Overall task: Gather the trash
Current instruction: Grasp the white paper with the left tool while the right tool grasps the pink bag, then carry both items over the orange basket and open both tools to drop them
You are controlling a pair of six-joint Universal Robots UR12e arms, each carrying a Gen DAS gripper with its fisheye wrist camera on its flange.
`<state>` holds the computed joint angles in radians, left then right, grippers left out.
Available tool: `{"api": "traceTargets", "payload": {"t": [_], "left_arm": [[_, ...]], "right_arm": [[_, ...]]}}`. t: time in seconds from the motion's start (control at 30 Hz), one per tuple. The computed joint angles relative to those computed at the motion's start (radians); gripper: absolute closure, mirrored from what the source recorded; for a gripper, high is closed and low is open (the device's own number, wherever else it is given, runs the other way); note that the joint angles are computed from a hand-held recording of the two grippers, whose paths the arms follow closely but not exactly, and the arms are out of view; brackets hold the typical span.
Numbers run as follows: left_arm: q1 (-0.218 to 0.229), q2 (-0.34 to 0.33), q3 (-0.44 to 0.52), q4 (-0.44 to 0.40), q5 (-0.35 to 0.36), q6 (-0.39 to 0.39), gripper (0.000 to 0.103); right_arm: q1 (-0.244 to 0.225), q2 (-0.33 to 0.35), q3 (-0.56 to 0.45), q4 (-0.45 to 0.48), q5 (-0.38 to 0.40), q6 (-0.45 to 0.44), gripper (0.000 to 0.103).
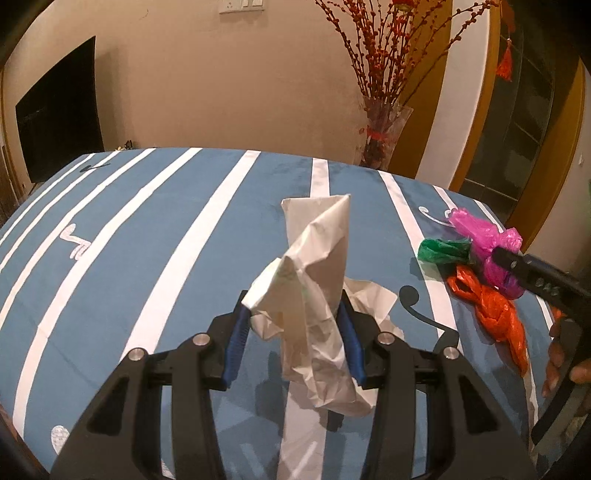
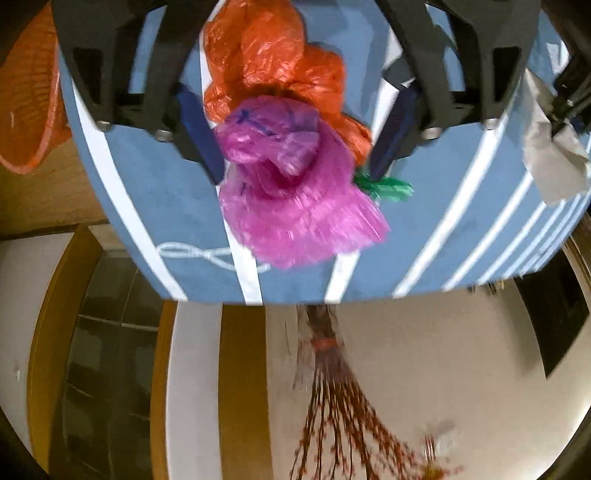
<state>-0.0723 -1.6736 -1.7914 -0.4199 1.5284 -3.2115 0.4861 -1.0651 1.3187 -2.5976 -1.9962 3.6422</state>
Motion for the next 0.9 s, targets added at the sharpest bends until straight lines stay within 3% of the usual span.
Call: {"api": "traceTargets", "payload": {"t": [0.03,0.1,0.2,0.5,0.9], "left_arm": [[-0.001,-0.001,-0.001,0.000,-0.002,0.002,0.058],[-0.003,-0.003,0.000,-0.002,-0.005,0.008,0.058],[-0.009,-0.006,0.002,-0.007,-0.009,0.015,0.058],[-0.039,0.002,0.005,-0.009,-0.028,0.027,0.058],[-0.122,0.005,0.022,-0.010,-0.064,0.074,0.058]], "right_arm": [[-0.003,-0.006,0.010,0.006,0.012,0.006,0.055],[-0.008,-0.021,0.036,0.002,0.020,0.020,0.065],[-0.014,-0.055,0.090,-0.036,0.031,0.031,0.072],[-0.019,-0.160,0.239,-0.143,0.004,0.090,0.073],[-0.003,-0.283,0.403,-0.209,-0.169,0.111,0.073]]}}
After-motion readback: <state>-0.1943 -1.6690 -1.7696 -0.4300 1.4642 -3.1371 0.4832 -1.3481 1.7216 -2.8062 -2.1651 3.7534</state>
